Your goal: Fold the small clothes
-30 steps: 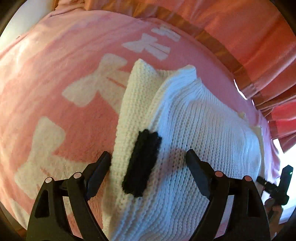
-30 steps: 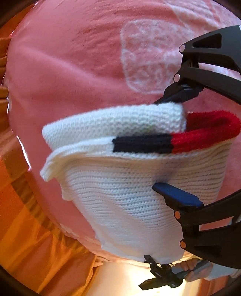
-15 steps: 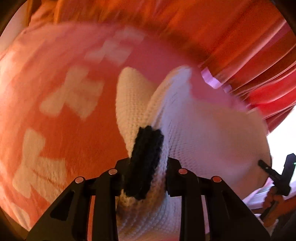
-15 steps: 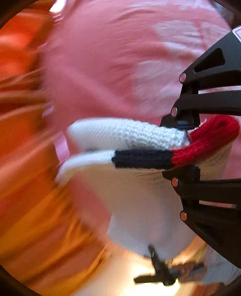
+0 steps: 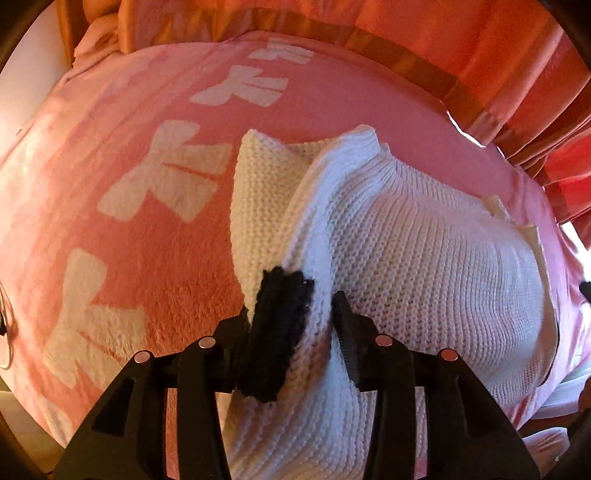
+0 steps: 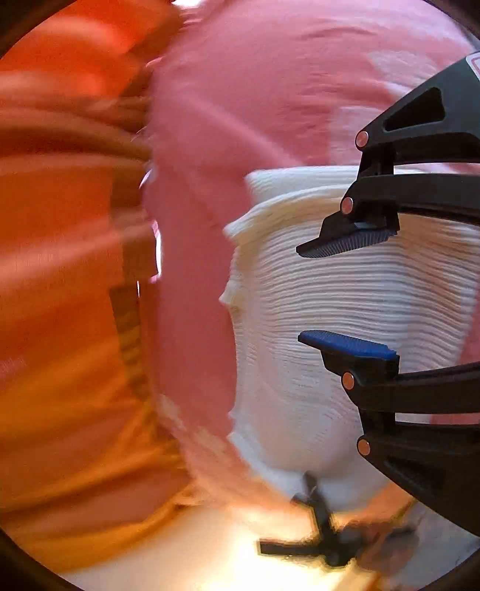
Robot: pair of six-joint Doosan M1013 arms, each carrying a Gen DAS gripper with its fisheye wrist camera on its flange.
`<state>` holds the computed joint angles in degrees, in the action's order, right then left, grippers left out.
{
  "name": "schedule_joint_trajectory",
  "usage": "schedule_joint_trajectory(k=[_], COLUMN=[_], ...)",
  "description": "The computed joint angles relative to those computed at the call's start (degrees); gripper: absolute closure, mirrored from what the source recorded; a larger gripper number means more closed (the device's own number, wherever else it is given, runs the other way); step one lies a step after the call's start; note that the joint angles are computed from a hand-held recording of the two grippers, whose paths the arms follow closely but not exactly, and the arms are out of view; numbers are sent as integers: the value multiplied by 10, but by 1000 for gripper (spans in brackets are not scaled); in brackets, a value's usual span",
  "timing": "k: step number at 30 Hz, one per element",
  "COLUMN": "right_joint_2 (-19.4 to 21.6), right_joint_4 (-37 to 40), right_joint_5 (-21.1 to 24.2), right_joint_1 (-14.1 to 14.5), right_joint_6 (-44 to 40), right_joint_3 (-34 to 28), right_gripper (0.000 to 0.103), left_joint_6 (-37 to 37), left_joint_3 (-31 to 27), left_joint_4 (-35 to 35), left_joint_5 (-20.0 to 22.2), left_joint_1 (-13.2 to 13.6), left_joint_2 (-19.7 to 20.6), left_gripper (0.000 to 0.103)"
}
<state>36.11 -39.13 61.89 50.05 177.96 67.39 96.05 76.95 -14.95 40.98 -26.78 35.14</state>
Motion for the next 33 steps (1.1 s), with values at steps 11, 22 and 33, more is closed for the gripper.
schedule_joint_trajectory(k=[11,22,33], right_joint_2=[3,52,143], right_joint_4=[130,28,195], right_joint_5=[-39,162,17], right_joint_1=[-72,-47,-44], right_joint_6=[-46,-61,-307], right_joint_3=[35,-69,-201], right_gripper=[96,75,102], left_joint_6=[30,33,-4], left_joint_3=[-7,-11,-13], left_joint_4=[-32,-41,-20], left_joint_5=[3,9,7], left_joint_1=[10,12,5], left_joint_2=[9,12,11], left_gripper=[47,46,46])
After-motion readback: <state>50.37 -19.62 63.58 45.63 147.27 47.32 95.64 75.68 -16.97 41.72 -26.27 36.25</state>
